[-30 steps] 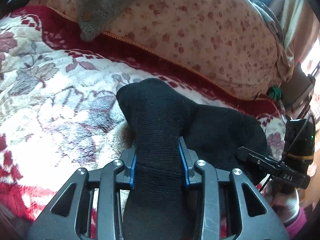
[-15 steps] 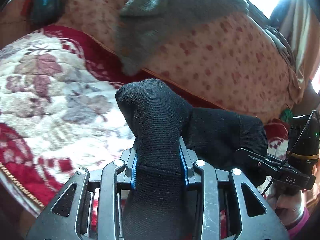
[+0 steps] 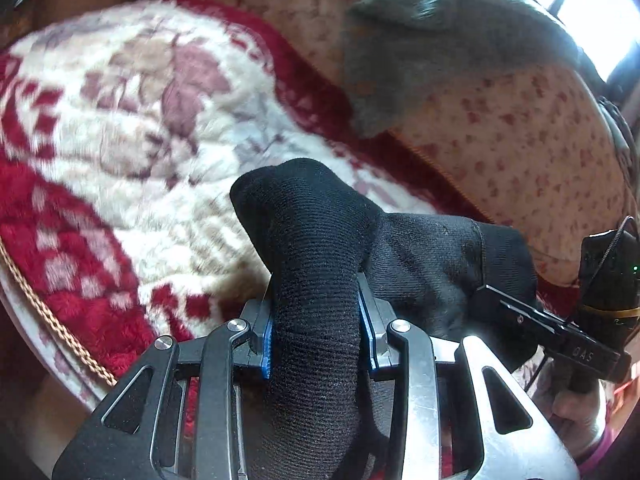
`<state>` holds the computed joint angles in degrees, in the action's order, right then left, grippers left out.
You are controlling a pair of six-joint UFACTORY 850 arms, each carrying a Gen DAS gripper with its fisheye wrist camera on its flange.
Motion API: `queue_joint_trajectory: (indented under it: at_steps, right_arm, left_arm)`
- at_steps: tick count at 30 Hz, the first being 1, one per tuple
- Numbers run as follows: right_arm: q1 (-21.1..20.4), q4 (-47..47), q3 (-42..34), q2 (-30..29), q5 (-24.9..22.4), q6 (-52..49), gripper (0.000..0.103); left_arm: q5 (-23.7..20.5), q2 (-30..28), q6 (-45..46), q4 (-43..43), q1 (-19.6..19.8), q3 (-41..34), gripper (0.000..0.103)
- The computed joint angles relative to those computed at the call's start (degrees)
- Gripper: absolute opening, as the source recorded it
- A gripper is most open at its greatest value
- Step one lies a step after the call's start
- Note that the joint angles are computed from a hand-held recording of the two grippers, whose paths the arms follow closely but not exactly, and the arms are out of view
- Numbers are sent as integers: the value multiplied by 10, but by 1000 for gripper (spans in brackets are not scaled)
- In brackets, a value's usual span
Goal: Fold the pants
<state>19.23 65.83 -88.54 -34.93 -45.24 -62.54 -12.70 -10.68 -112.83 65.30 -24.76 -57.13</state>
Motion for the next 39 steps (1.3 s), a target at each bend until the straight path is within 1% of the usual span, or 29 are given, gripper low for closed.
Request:
queue_joint_trajectory:
  at_steps: [2, 4, 5, 6, 7, 8, 9, 10, 12, 14, 16, 17, 19, 23, 27, 29, 32, 35, 39]
  right_arm:
    - [1, -12, -17, -19, 6, 22, 47]
    - [-2, -21, -36, -39, 0, 52, 47]
    - [-5, -24, -46, -52, -8, 72, 50]
    - [-7, -21, -48, -56, -9, 75, 55]
    - [-9, -19, -48, -57, -6, 74, 58]
    - [-10, -18, -45, -55, 1, 68, 62]
    - [-11, -20, -43, -54, 2, 69, 63]
    - [-12, -23, -44, -54, -2, 77, 63]
    - [-15, -27, -38, -46, -2, 86, 63]
    - [-14, -32, -22, -27, 17, 82, 63]
    - [-15, -23, 1, -2, 39, 59, 63]
    - [-15, -19, 10, 8, 45, 50, 63]
    - [-16, -15, 23, 24, 56, 36, 63]
    - [-8, -6, 55, 62, 83, -15, 63]
    - [1, 0, 79, 87, 103, -51, 63]
    - [3, 7, 90, 98, 107, -62, 63]
    - [3, 42, 109, 115, 114, -91, 63]
    - [7, 36, 118, 123, 128, -88, 63]
    - [7, 52, 132, 130, 122, -99, 63]
  left_arm:
    - [9, -4, -19, 5, 7, 7, 33]
    - [24, -4, -72, 47, 12, 14, 39]
    - [25, -4, -79, 53, 12, 14, 41]
    - [21, -6, -66, 41, 12, 12, 47]
    - [12, -7, -52, 29, 10, 11, 55]
    - [-1, -10, -27, 3, 7, 7, 60]
    - [-19, -13, 1, -30, 3, 2, 67]
    - [-20, -16, 12, -42, 6, -1, 68]
    - [-20, -14, 29, -71, 6, -2, 68]
    - [-37, -11, 40, -90, 1, -4, 68]
    - [-79, -10, 46, -98, -13, -11, 68]
    - [-111, -11, 49, -99, -24, -18, 68]
    - [-157, -12, 38, -84, -42, -27, 68]
    - [-219, -15, 19, -58, -75, -45, 68]
    - [-276, -22, 6, -32, -105, -60, 68]
    - [-291, -23, 0, -28, -115, -64, 68]
    - [-322, -25, -9, -22, -130, -70, 68]
    - [-343, -26, -9, -22, -142, -74, 68]
    - [-368, -28, -8, -29, -154, -78, 68]
